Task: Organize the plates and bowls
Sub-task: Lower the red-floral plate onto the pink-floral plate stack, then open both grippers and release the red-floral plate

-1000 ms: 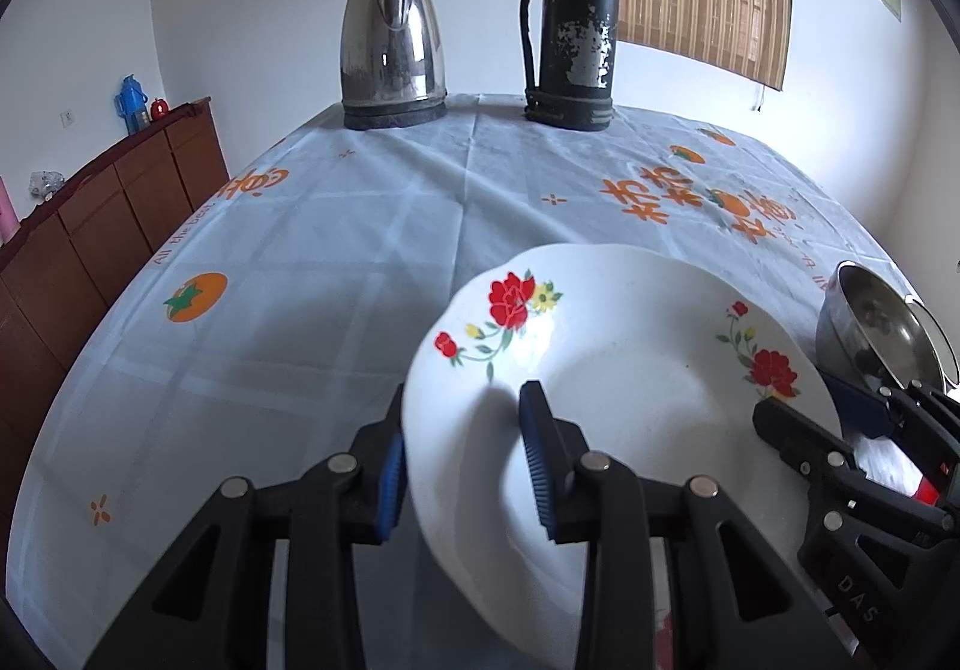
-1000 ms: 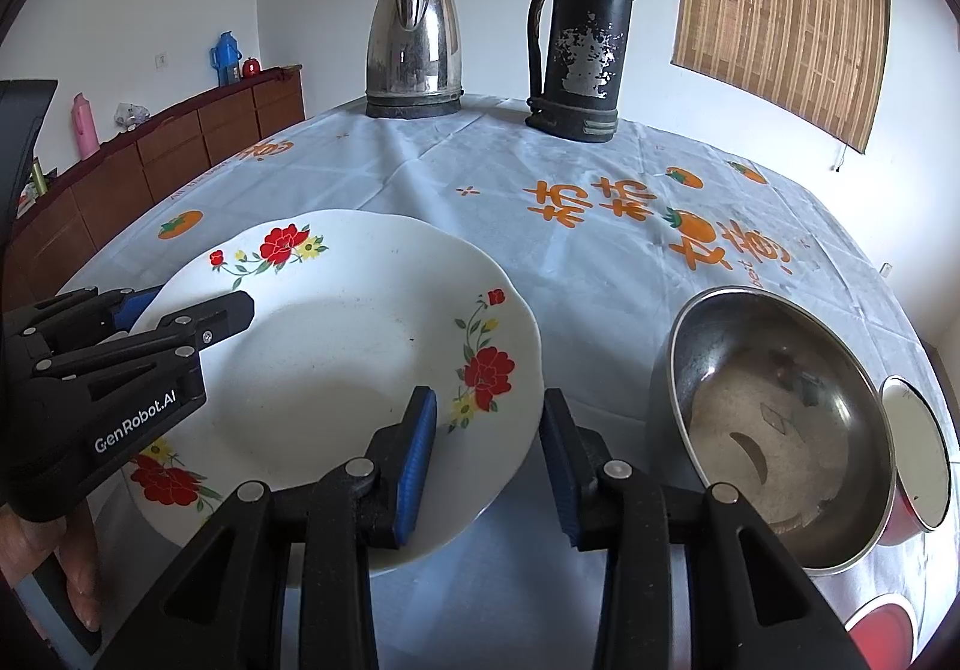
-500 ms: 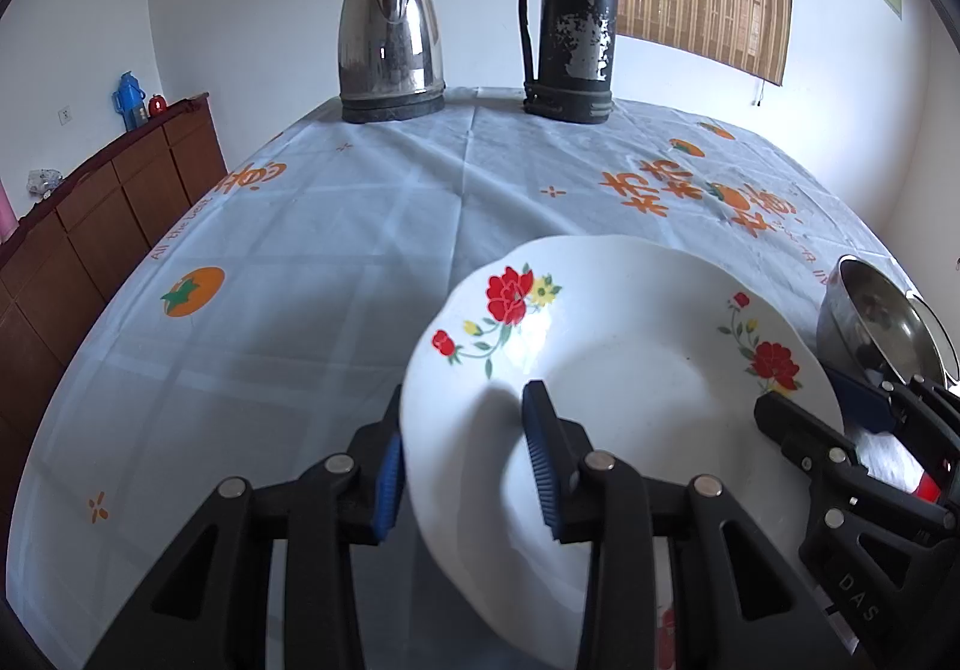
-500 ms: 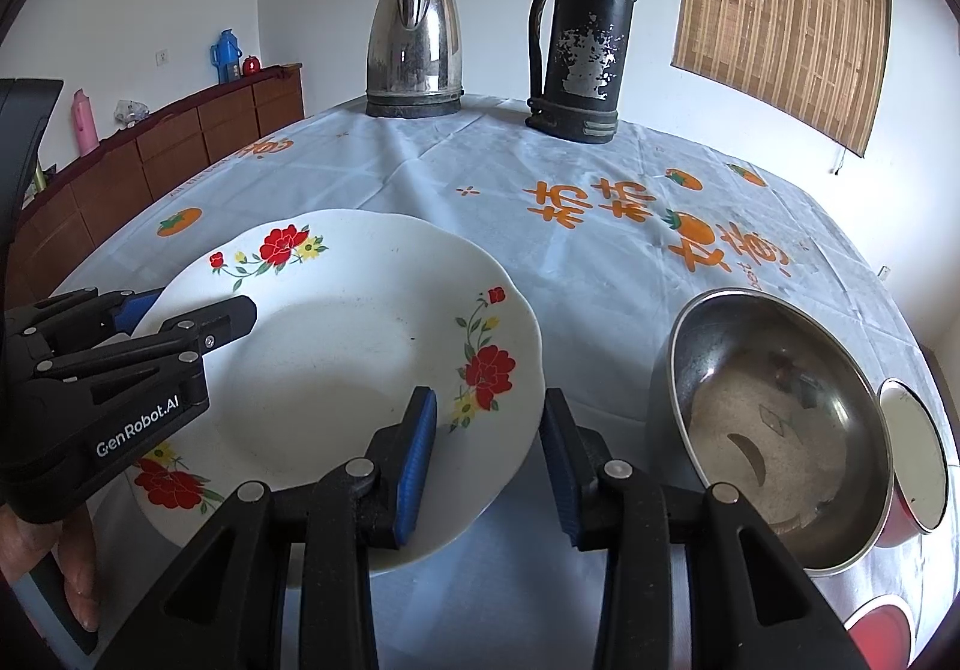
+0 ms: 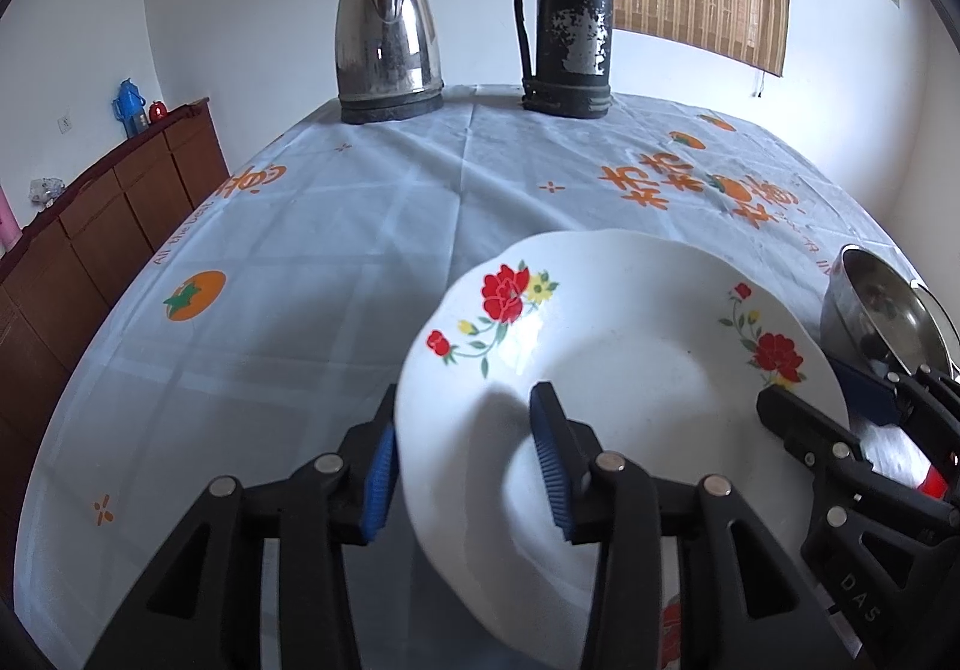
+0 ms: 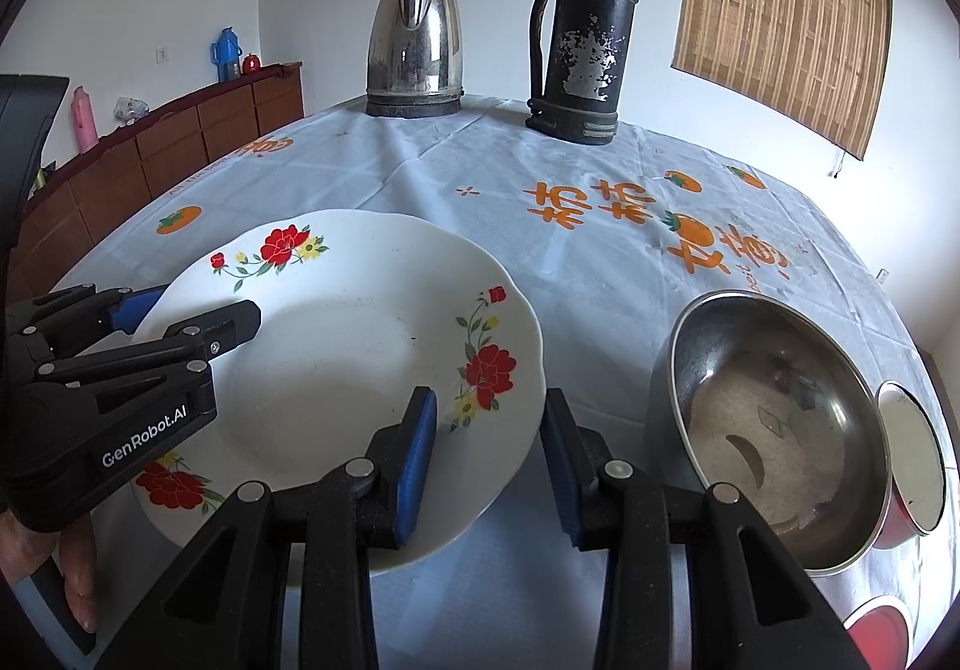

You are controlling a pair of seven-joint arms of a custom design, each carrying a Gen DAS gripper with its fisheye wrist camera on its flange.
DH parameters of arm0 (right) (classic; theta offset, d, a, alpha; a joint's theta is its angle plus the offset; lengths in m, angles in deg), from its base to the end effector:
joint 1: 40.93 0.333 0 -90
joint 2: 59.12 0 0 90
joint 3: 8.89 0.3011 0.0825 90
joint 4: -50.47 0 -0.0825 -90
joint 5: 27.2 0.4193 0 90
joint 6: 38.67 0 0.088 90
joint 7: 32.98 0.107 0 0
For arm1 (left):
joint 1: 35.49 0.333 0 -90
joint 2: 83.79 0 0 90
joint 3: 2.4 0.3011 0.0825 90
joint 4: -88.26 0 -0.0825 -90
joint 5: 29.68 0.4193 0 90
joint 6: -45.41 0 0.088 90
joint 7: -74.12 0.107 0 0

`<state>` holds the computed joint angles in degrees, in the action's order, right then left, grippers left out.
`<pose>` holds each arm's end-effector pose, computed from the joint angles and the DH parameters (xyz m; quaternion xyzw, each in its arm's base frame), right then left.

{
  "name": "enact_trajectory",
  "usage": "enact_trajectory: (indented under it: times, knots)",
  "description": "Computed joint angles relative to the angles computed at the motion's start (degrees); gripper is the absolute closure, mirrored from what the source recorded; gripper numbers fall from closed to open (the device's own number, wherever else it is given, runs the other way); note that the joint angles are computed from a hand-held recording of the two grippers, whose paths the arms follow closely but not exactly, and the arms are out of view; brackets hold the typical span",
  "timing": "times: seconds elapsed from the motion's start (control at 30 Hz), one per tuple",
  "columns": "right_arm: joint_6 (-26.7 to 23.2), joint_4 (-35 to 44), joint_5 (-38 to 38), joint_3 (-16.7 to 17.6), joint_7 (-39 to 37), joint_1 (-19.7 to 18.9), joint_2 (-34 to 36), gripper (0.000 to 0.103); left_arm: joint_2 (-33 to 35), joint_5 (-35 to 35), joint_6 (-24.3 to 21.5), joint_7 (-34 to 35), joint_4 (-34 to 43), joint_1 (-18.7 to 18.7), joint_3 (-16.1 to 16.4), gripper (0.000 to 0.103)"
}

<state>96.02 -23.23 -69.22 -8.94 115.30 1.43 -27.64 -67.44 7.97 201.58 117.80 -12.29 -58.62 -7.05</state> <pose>0.5861 0.5209 0.4703 -0.6864 0.6130 -0.2876 0.2654 0.6176 -0.3455 0.4496 -0.5922 0.7081 -0.2883 0.2547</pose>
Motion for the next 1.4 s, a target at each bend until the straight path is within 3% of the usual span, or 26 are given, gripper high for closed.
enact_trajectory:
  times: [0.2,0.37,0.5,0.57,0.63,0.7,1.07,1.2,1.4]
  knots:
    - [-0.12,0.1,-0.09,-0.05,-0.05,0.07,0.06,0.064,-0.02,0.39,0.02,-0.43,-0.02,-0.15,0.13,0.059]
    - [-0.25,0.23,-0.11,-0.06,-0.14,0.09,0.13,0.064,-0.42,2.32,0.52,-1.14,-0.27,-0.53,0.31,0.051]
    - [-0.14,-0.09,-1.1,-0.5,0.51,0.44,-0.12,0.064,-0.77,4.0,0.7,-3.06,-0.52,-0.67,0.69,0.038]
    - [0.32,-0.91,-4.47,-1.64,2.6,1.65,-0.87,0.06,-0.93,4.79,0.59,-4.08,-0.58,-0.57,0.75,0.038]
    - [1.25,-2.0,-7.85,-2.26,4.63,2.38,-1.72,0.043,-1.07,5.14,0.88,-4.82,-0.76,-0.29,0.65,0.035]
    - [1.88,-2.35,-9.34,-2.01,5.33,2.25,-1.96,0.04,-1.2,5.52,1.02,-5.31,-0.94,-0.12,0.57,0.035]
    - [2.89,-2.95,-12.33,-1.82,8.07,2.05,-2.48,0.039,-2.18,9.58,3.7,-10.97,-2.03,0.5,0.96,0.029]
    - [6.59,-5.6,-16.82,-2.39,12.77,2.35,-4.3,0.039,-2.6,11.69,4.97,-13.92,-2.51,0.58,1.36,0.029]
    - [8.51,-13.62,-19.64,-0.34,19.66,1.59,-10.87,0.039,-3.33,14.84,7.41,-18.21,-3.39,0.91,1.7,0.029]
